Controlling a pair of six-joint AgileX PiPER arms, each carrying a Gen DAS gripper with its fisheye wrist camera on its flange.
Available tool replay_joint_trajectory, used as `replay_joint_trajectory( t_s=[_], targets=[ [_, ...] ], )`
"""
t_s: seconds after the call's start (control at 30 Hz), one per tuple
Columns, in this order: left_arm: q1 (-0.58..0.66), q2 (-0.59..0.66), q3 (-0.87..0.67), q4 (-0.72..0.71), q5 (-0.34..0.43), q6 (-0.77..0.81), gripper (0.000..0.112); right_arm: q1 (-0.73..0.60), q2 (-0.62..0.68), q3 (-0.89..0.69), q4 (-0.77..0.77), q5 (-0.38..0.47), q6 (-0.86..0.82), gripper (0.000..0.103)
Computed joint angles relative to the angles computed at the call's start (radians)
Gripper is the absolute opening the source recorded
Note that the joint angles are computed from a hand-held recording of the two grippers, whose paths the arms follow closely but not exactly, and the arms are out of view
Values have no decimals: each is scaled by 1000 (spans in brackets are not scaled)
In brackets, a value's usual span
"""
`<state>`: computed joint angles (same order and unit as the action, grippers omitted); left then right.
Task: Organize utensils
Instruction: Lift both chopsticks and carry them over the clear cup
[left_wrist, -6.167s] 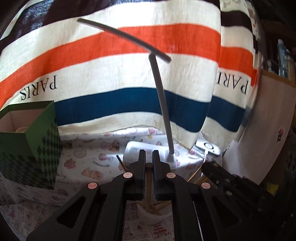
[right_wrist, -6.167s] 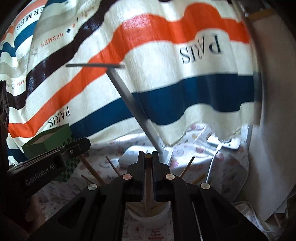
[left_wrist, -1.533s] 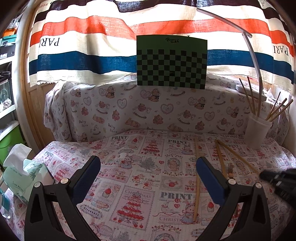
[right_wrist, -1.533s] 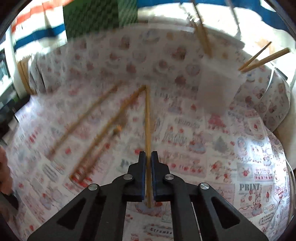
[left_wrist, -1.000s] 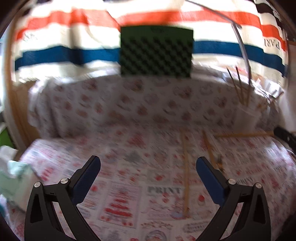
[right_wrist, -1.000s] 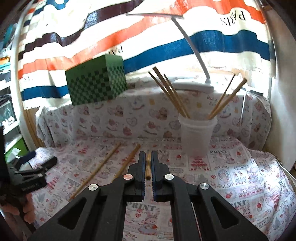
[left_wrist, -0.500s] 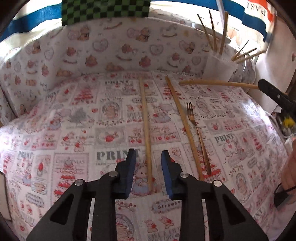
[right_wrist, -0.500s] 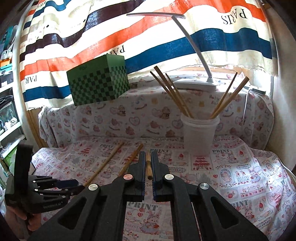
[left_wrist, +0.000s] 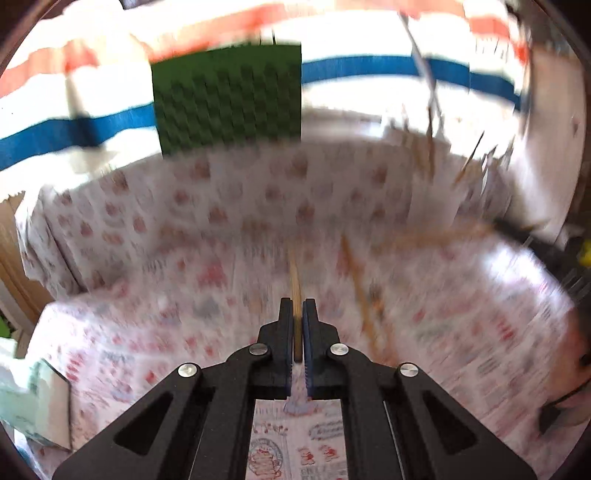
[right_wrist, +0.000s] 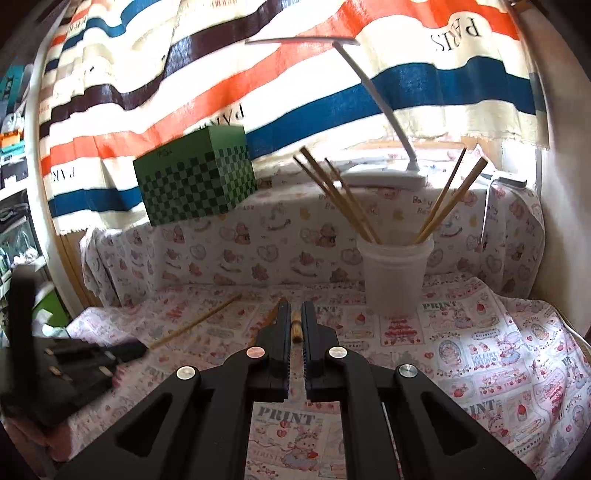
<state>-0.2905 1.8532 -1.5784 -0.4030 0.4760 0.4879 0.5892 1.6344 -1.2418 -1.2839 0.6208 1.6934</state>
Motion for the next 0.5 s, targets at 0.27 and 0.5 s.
replay_joint_trajectory(
  t_s=[0.27,0.5],
  targets=[
    [38,-83,-80,-139,68,97,4,-49,-53,-16,97,-35,-81,6],
    [1,-55,-204,-36,86,-36,3,-43,-117,-104,208,51,-283,6]
  ],
)
